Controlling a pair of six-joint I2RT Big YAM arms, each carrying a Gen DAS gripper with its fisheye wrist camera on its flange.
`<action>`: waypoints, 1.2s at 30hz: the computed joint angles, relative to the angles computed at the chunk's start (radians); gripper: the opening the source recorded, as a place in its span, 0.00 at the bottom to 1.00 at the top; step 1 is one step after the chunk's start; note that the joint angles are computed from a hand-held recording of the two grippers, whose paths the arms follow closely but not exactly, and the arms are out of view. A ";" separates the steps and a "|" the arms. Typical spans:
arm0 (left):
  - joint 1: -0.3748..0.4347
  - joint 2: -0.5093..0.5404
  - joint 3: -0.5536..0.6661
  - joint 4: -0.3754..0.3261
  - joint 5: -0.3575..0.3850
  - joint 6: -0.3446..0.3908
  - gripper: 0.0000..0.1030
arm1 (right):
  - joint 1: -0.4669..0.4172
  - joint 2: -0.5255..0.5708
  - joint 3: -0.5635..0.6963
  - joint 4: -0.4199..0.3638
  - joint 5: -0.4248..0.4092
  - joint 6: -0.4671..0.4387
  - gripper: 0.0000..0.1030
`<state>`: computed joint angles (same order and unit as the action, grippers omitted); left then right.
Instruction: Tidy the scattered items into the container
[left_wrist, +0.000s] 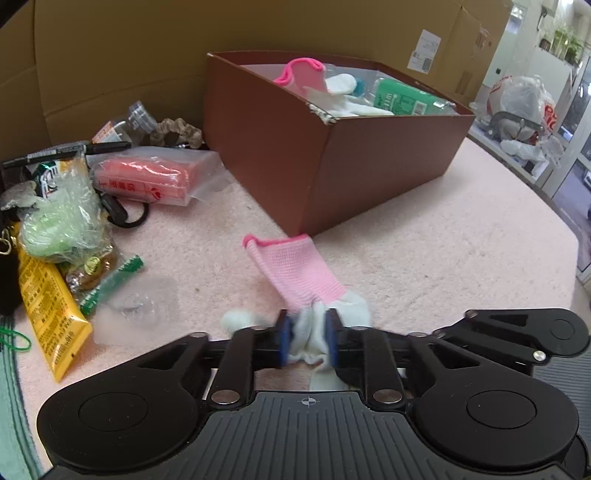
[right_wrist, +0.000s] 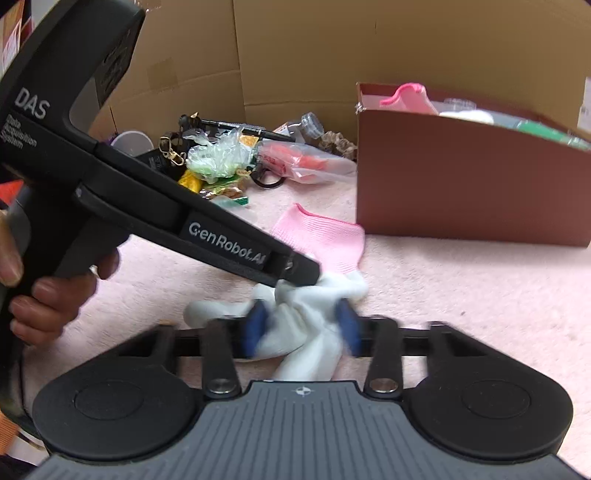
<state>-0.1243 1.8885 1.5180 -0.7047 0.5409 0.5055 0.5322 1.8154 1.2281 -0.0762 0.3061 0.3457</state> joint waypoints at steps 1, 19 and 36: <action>-0.002 -0.010 -0.011 0.011 -0.004 -0.001 0.10 | -0.005 -0.004 -0.007 0.008 -0.011 0.005 0.18; -0.078 -0.117 0.100 0.120 0.093 -0.070 0.11 | -0.019 -0.172 -0.084 0.253 0.129 -0.130 0.16; -0.199 0.353 0.790 -0.209 0.005 0.022 0.29 | -0.198 -0.007 0.144 0.140 0.123 0.032 0.17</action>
